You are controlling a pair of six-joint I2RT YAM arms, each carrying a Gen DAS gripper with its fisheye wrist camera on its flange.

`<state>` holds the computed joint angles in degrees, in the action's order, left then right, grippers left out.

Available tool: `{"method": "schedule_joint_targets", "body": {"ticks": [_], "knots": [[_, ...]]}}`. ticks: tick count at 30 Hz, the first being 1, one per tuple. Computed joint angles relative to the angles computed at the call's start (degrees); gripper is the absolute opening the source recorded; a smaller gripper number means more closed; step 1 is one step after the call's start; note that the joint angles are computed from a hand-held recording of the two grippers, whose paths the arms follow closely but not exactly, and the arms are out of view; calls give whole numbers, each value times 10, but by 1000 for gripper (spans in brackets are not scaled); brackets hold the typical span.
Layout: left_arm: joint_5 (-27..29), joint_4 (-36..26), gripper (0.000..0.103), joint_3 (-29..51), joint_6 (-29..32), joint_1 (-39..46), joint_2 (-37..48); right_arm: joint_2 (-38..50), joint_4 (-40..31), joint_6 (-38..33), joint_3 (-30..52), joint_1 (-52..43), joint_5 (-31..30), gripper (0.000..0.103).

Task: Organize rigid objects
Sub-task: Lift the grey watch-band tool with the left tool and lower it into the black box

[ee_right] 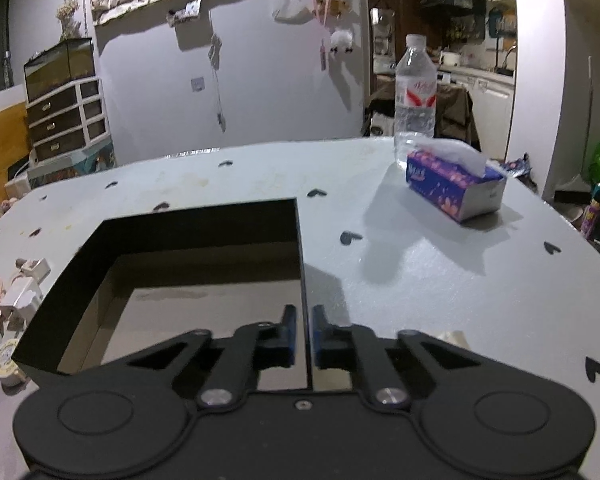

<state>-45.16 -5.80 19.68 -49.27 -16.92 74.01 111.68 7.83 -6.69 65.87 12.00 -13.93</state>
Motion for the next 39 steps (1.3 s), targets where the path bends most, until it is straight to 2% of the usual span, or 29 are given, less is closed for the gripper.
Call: {"method": "schedule_joint_targets", "body": {"ticks": [3, 8, 10, 13, 16, 19, 24, 29, 34, 36, 39], "knots": [[-7, -22, 65, -1, -9, -14, -22, -2, -2, -17, -2, 2, 5, 3], [-49, -96, 65, 14, -33, -67, -83, -6, -15, -27, 1, 3, 5, 2], [-55, -109, 65, 29, -14, -77, -107, -6, -18, -25, 3, 3, 6, 3], [-49, -80, 65, 53, 42, -76, -114, -6, -22, -23, 5, 1, 2, 3], [5, -10, 65, 83, 116, -53, -90, -3, -31, -22, 12, -2, -6, 3], [107, 49, 65, 131, 172, -18, -35, -1, -41, -22, 21, -4, -8, 3], [237, 76, 65, 240, 212, 8, 80, 3, -55, -13, 31, -4, -10, 3], [317, 57, 65, 356, 231, 11, 196, 8, -78, -11, 47, -8, -20, 3], [390, -8, 65, 490, 223, 25, 319, 15, -94, -7, 61, -13, -31, 4], [401, -31, 65, 534, 232, 25, 358, 16, -97, -8, 63, -13, -31, 4], [385, -71, 65, 597, 251, 21, 411, 16, -99, -8, 65, -12, -31, 4]]}}
